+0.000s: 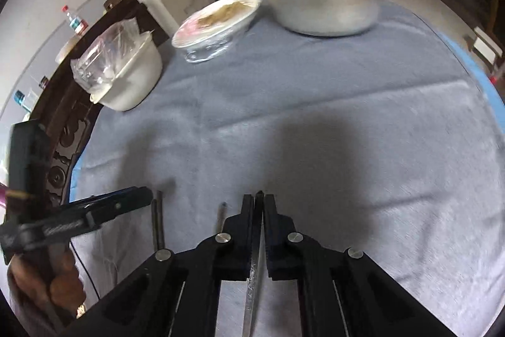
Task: Organize utensils
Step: 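Close the left tool on a dark chopstick on the cloth while the right tool grasps another, then lift the chopsticks upright with both tools and carry them above the holder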
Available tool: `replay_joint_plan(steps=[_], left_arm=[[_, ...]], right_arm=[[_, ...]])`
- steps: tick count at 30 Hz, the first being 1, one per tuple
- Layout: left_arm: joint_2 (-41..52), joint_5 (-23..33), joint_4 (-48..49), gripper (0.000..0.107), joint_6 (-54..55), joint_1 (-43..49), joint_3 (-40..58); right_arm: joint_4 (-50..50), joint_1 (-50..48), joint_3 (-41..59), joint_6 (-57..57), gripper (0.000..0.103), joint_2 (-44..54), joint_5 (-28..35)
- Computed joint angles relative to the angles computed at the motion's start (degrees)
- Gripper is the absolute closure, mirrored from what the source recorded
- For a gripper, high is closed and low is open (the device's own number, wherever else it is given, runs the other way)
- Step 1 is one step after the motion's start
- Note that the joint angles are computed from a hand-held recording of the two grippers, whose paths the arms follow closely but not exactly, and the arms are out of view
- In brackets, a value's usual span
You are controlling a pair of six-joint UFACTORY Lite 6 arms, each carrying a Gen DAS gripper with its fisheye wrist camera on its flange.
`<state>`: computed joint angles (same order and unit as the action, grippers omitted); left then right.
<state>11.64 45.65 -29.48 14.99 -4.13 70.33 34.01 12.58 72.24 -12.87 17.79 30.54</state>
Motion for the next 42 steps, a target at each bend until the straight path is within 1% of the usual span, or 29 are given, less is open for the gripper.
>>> replay_joint_plan(steps=[2,5,7,8,9,11,14,16,18,21,23,26,27,29,31,32,33,34,35,36,37,38,39,42], left_arm=[[2.26,0.44,1.46,0.068,-1.96,-1.1,1.38],[3.29,-0.26,1.46,0.073,-2.62,-2.25,2.17],[4.17,-0.28,1.47,0.083,-3.1,-3.08,2.7],[5.12,0.15,1.47,0.094,-3.41,-3.55,3.36],[6.09,0.72,1.63,0.097,-4.16,-4.24,3.91],[5.6,-0.57,2.67,0.096,-5.38,-6.26,3.78],[5.11,-0.93,0.74,0.096,-3.31,-7.41,4.23],[3.79,-2.64,1.04,0.096,-3.54,-7.61,3.56],[3.71,-2.2,-0.02,0.096,-2.75,-7.35,3.36],[3.62,-2.13,2.46,0.096,-4.91,-8.31,2.38],[3.2,-2.29,1.69,0.096,-4.31,-8.36,1.14],[3.47,-2.55,2.82,0.089,-5.37,-9.13,0.81],[3.37,-3.0,3.19,0.082,-5.72,-9.77,0.89],[3.5,-3.63,4.23,0.074,-6.73,-11.26,1.11],[3.81,-5.04,7.57,0.074,-9.72,-13.57,1.58],[3.85,-5.86,9.17,0.074,-11.09,-14.49,1.58],[3.91,-6.48,10.01,0.074,-11.87,-15.06,1.57],[3.89,-7.12,11.07,0.076,-12.74,-15.66,1.48],[3.77,-7.33,12.77,0.086,-14.14,-16.12,1.68],[4.15,-8.01,15.43,0.098,-16.71,-16.98,1.96],[4.39,-8.29,17.08,0.1,-18.19,-17.08,2.18],[4.21,-8.5,16.34,0.1,-17.63,-16.73,1.88],[3.91,-8.79,14.91,0.1,-16.41,-16.23,1.35],[1.49,-10.35,11.42,0.101,-14.26,-15.45,-2.04]], right_arm=[[3.3,-2.36,-2.91,-3.73,0.096,-2.11,0.49],[6.42,-4.55,-6.26,-7.35,0.096,-4.52,0.7],[8.2,-5.19,-7.74,-9.07,0.096,-5.46,0.71],[8.69,-5.36,-8.34,-9.55,0.096,-5.89,0.68],[9.7,-5.74,-9.01,-10.6,0.096,-6.32,0.79],[10.31,-6.29,-10.37,-11.49,0.096,-7.33,0.44],[8.34,-6.33,-11.89,-10.03,0.096,-8.37,-0.89],[7.4,-7.21,-12.95,-9.47,0.096,-8.65,-0.84],[6.64,-7.84,-13.64,-9.0,0.096,-8.6,-0.62],[6.0,-7.57,-13.45,-8.54,0.096,-7.69,-0.28],[4.14,-6.73,-12.81,-6.9,0.096,-7.15,0.05],[-5.31,-3.74,-10.68,2.25,0.094,-5.72,0.29],[-6.65,-3.41,-10.49,3.59,0.094,-5.58,0.57],[-9.5,-2.81,-10.06,6.15,0.094,-5.55,1.8],[-11.79,-2.48,-10.18,7.99,0.091,-5.84,2.56],[-12.45,-2.22,-10.37,8.64,0.086,-6.06,2.71],[-13.21,-1.83,-10.4,9.35,0.084,-6.01,3.09],[-15.01,-0.98,-10.91,10.71,0.084,-6.57,2.31],[-16.79,-0.11,-11.03,12.06,0.084,-6.67,1.83],[-18.9,0.87,-11.07,13.71,0.085,-6.66,1.11],[-21.65,2.01,-11.06,15.9,0.086,-6.75,0.73],[-24.88,3.29,-11.0,18.45,0.093,-6.75,0.35],[-25.93,3.76,-10.96,19.16,0.094,-6.7,0.03],[-23.37,3.22,-11.84,17.32,0.096,-7.27,-0.91]])
